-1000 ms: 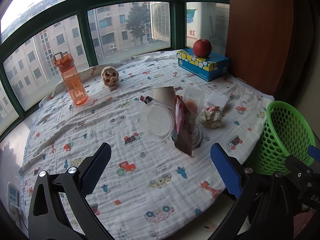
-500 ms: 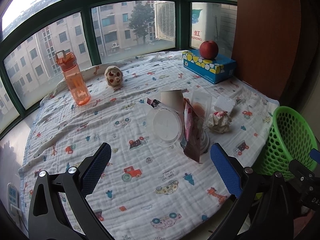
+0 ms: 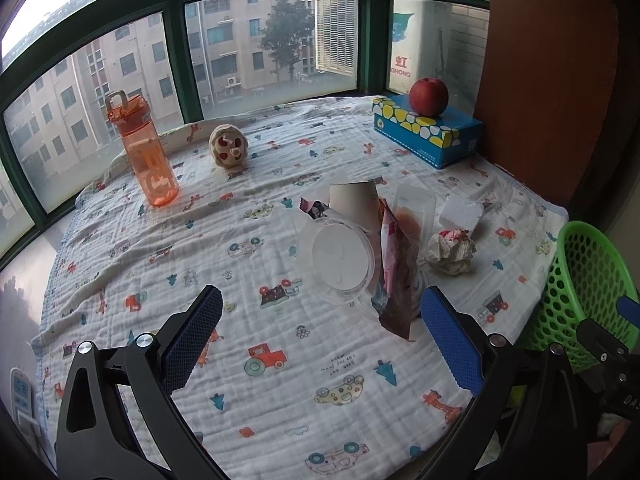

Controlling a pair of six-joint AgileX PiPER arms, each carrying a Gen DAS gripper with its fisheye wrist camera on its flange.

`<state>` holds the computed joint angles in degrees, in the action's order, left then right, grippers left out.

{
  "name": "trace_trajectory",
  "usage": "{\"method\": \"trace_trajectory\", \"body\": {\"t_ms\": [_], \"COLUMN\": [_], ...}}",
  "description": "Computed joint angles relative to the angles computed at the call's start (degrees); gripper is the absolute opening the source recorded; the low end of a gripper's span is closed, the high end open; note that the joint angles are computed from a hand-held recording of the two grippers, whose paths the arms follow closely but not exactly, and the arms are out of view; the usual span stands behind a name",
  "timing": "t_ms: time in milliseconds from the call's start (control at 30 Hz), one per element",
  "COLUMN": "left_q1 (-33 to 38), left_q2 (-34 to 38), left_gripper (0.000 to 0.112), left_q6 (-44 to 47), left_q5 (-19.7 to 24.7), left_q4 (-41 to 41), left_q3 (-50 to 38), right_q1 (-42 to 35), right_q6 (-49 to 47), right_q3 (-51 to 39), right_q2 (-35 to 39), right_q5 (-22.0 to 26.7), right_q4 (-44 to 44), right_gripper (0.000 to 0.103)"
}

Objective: Collect trash
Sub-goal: 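Grasp the pink wrapper with the left tool while the right tool grasps the paper ball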

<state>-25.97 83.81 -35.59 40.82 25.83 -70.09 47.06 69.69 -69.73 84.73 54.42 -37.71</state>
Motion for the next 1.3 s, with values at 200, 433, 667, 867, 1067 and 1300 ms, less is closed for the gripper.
{"method": "trace_trajectory", "body": {"t_ms": [200,433,667,867,1067,1300], "left_q1": [2.14,5.36,8.12,11.13,12.31,13.53], "left_q2": [1.23,2.59,3.49,3.95,4.23,5.78], "left_gripper": [0.098,0.098,0.098,0.095,0.086,0.067], "left_q6": [1.94,4.20,7.24,15.28,22.20,35.92], "left_q5": [-0.73,-1.47,-2.90,-4.87,-6.54,-6.28], "left_q4": [-1.73,-3.52,-6.35,-15.12,-21.88,-35.80], "left_q3": [-1.42,-2.82,-2.56,-1.60,-0.78,-1.26], "right_q1": [-4.38,-8.84,-13.67,-16.24,-18.22,-20.18], "right_q6": [-5.36,-13.80,-23.53,-30.62,-36.71,-41.33], "right_q3": [-2.88,-8.24,-14.26,-20.50,-26.67,-31.41], "right_q2": [2.90,8.93,16.77,23.79,30.21,35.67], "right_q5": [-3.87,-8.38,-12.21,-12.95,-12.19,-11.63], "right_q4": [3.28,9.13,18.18,24.26,29.20,35.04], "right_gripper": [0.096,0.095,0.087,0.083,0.082,0.066]}}
